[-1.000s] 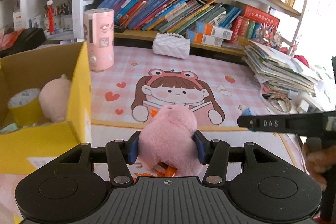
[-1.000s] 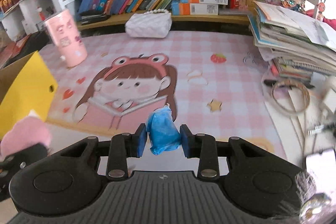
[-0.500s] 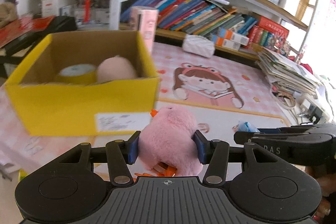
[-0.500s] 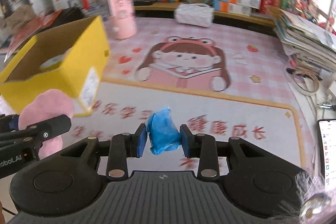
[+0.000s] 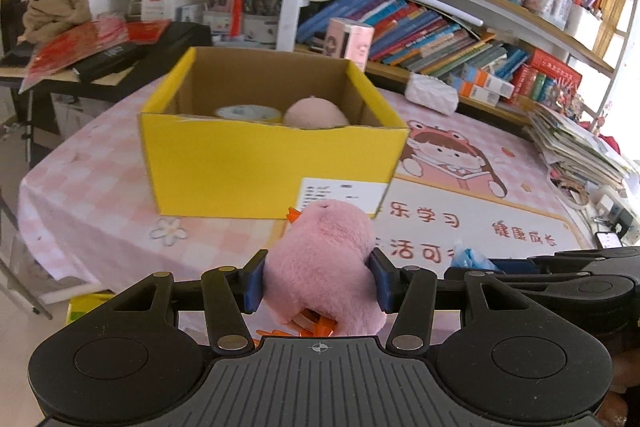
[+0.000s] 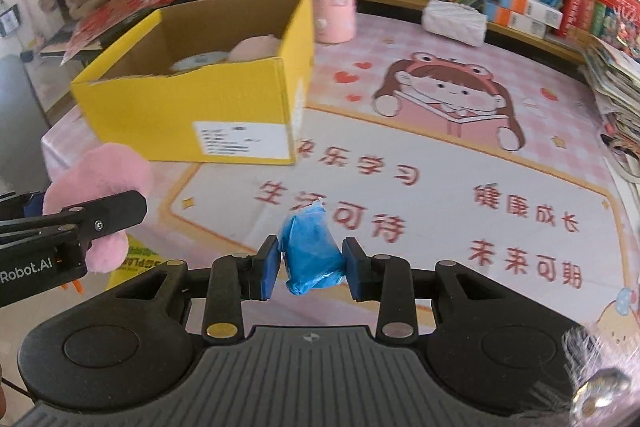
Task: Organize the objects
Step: 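Carry the pink pig and blue object with both tools over the yellow box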
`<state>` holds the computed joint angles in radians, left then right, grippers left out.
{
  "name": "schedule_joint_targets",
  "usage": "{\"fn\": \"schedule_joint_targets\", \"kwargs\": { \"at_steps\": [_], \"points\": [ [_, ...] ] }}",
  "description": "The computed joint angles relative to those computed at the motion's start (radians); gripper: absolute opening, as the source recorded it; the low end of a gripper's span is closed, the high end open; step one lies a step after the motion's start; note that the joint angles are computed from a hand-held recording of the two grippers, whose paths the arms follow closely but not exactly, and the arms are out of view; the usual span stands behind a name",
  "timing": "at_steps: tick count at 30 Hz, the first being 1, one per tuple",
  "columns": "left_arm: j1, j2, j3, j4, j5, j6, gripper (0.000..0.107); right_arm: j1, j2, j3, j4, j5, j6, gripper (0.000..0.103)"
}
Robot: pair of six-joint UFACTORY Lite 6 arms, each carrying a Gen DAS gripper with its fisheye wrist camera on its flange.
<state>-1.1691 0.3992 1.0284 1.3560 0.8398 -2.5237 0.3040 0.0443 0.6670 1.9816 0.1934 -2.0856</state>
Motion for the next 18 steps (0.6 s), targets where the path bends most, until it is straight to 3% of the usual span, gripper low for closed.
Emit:
{"fn": "schedule_joint_targets", "kwargs": {
  "at_steps": [5, 18],
  "points": [
    [-0.039, -0.070, -0.086, -0.025, 0.039, -0.022, 0.050, 0.076, -0.023, -0.021, 0.133, -0.018, -0.088, 0.032],
    [-0.095, -0.194, -0.241, -0.049, 0.082, -0.058, 0.050, 0.255, -0.056, -0.071, 0.735, -0.049, -0.567, 0.032]
  ]
}}
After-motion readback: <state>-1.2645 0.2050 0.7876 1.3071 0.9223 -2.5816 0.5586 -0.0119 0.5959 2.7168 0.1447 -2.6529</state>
